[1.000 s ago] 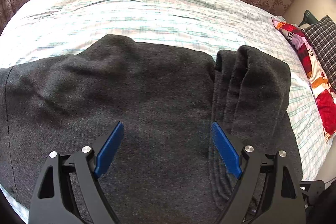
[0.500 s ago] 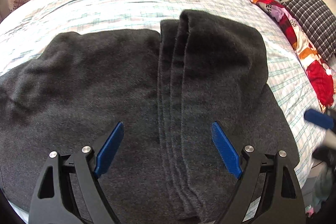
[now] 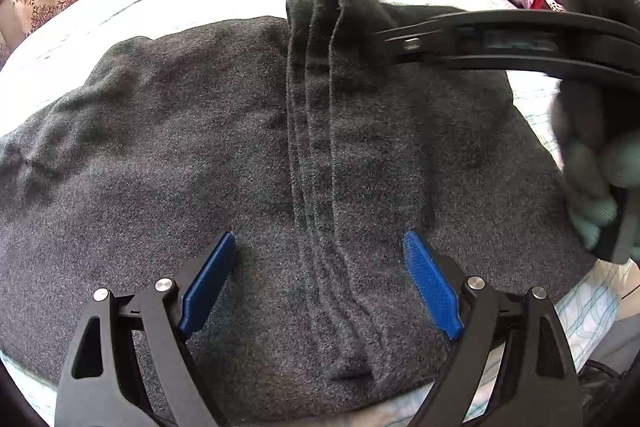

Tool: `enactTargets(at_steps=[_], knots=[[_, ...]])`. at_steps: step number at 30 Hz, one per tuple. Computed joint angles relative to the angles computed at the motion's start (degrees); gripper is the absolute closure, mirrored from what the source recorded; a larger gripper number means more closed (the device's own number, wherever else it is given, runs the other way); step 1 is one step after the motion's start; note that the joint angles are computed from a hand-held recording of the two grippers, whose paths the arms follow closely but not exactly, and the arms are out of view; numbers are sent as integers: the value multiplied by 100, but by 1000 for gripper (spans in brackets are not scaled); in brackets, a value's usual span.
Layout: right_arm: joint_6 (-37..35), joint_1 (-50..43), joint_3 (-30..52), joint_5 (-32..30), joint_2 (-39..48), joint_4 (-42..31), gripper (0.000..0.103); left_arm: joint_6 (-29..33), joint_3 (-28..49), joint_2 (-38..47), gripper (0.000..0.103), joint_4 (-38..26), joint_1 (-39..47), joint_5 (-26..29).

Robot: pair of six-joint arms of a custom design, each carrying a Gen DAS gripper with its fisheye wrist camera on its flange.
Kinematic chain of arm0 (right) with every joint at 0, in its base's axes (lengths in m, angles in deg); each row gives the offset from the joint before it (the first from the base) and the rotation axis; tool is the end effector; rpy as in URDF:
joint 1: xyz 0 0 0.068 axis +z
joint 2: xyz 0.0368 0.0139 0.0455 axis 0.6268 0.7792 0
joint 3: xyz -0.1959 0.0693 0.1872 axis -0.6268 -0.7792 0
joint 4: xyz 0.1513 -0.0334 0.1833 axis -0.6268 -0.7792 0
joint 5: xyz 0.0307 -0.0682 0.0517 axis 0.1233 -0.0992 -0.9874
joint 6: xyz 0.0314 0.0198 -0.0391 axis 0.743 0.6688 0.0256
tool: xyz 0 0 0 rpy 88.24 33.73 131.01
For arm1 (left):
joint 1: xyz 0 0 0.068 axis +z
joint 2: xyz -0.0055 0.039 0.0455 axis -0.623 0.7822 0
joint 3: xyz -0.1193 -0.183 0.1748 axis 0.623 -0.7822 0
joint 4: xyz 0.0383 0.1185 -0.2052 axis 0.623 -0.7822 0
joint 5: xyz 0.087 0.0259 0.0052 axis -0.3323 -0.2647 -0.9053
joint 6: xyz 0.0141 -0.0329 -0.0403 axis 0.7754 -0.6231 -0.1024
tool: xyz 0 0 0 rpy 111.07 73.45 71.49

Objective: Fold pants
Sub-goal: 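Open the right tool and smooth the folded leg flat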

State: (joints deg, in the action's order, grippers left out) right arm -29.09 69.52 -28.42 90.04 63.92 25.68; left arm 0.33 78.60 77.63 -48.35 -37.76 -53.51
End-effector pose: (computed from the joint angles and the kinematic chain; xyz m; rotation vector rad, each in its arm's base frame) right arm 0.2935 0.1676 0.1336 0.1834 2.5660 0.2366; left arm 0.2858 -0.0098 0.0481 0.9906 2.5120 -0.3578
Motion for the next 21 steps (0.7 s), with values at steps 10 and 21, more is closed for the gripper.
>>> enactTargets(at_steps=[10,21], knots=[[-257,214,779,712,837,-420,50,54,-264,-29,16,353,53,-9],[-321,248,1008,861,623,-425,50,44,-364,-184,15,286,156,29]])
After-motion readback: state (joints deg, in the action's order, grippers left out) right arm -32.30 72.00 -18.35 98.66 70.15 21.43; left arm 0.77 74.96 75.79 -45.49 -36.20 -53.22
